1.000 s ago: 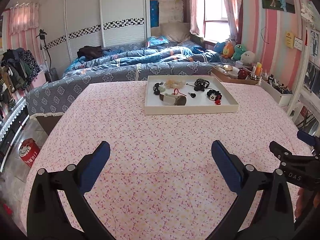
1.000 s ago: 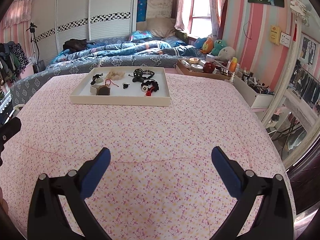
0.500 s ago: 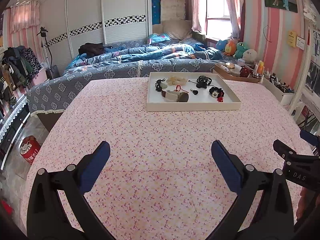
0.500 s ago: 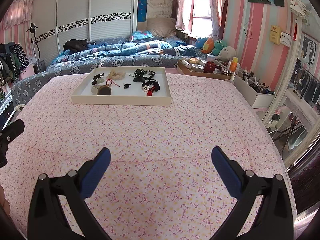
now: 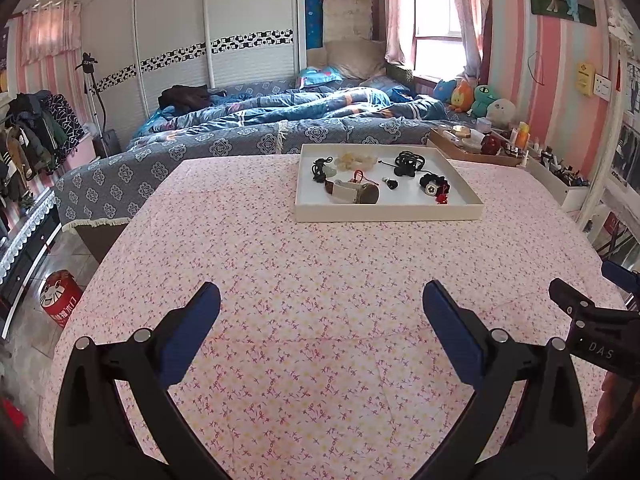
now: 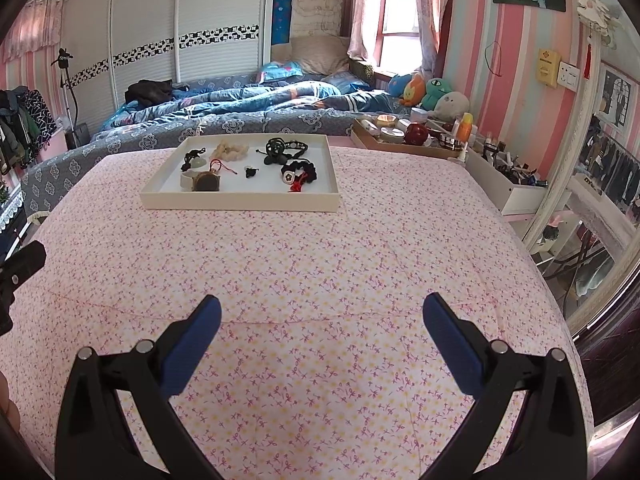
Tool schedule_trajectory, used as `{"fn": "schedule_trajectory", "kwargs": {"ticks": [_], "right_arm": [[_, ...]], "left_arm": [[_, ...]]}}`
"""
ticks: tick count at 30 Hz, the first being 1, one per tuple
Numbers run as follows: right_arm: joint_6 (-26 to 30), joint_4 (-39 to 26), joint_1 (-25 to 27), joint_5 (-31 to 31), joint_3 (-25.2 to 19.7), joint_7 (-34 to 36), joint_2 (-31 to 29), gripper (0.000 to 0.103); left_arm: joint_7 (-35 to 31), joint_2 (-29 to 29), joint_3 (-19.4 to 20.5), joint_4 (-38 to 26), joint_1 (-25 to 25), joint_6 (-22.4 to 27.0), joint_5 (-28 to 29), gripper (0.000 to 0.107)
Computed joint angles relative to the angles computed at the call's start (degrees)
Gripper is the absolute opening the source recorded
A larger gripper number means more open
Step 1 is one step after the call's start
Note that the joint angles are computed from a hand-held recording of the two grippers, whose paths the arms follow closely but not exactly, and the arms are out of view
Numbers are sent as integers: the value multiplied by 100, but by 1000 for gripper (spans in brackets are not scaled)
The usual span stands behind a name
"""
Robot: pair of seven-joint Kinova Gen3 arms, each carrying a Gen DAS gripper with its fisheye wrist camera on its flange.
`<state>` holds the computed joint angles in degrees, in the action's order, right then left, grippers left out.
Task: Organize jewelry
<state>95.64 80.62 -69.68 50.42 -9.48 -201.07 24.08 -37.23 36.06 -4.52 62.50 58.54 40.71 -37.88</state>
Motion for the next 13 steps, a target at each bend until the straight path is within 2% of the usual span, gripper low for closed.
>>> {"fn": "schedule_trajectory", "kwargs": {"ticks": [13], "right_arm": [[-7,-11,-3,-1,2,10,11,101]], "left_arm": [[-136,49,54,-104,-28,155,71,100]]}}
